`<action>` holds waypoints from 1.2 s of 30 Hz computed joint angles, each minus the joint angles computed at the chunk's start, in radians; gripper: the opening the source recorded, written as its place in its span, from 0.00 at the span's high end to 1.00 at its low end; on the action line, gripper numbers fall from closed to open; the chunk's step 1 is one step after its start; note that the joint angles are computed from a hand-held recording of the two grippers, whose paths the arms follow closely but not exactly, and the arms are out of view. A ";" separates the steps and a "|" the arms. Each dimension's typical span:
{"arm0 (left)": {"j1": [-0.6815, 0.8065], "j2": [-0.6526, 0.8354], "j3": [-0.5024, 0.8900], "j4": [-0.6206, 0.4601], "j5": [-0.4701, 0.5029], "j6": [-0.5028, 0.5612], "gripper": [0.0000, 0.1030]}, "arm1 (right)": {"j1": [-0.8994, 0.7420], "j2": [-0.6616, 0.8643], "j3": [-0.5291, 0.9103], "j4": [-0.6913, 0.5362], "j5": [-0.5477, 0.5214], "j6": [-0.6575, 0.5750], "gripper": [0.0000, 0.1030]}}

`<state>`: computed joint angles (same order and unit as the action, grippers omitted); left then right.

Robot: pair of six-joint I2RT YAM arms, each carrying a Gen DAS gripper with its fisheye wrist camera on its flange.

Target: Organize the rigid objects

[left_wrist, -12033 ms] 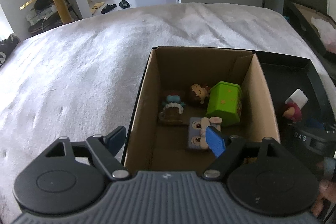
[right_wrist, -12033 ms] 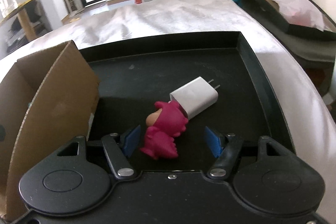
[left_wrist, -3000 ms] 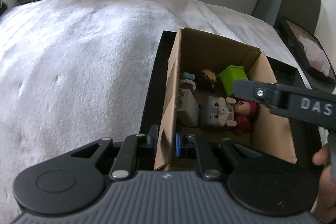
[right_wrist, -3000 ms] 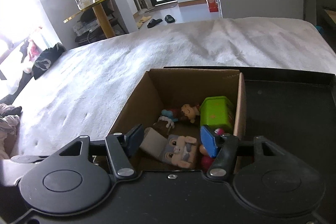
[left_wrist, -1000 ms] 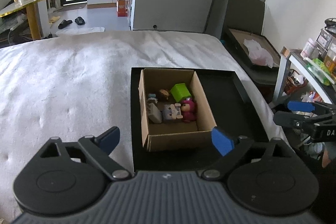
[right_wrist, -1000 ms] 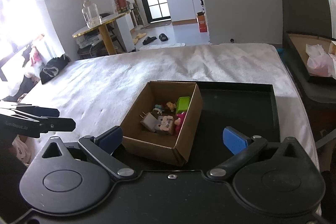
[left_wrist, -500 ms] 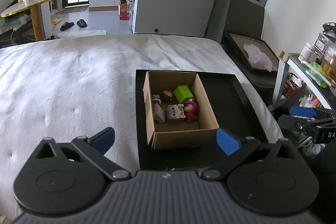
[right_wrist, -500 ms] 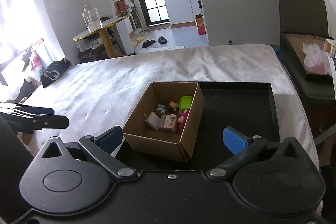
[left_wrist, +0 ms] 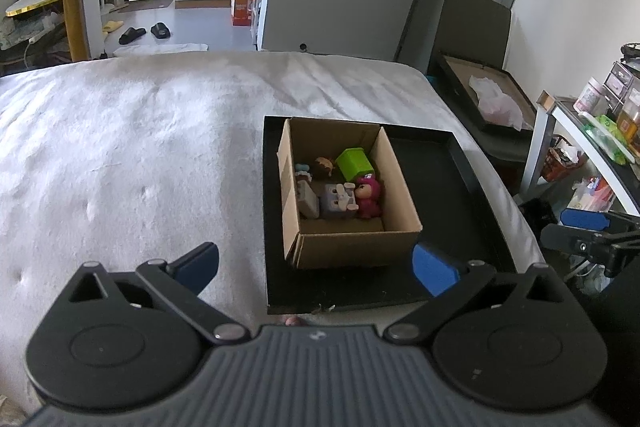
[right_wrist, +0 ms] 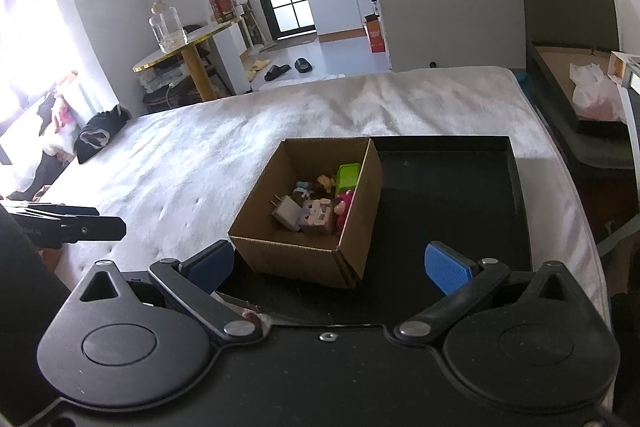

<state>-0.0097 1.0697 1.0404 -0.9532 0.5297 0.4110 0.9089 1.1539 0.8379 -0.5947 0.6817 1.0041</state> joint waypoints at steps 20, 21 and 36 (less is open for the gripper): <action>0.002 -0.017 -0.006 0.003 -0.002 -0.002 0.00 | 0.018 -0.006 0.004 -0.029 0.030 0.034 0.00; 0.002 -0.017 -0.006 0.004 -0.003 -0.002 0.00 | 0.018 -0.006 0.004 -0.029 0.030 0.034 0.00; 0.002 -0.015 -0.003 0.002 -0.006 0.003 0.00 | 0.019 -0.005 0.008 -0.034 0.031 0.033 0.00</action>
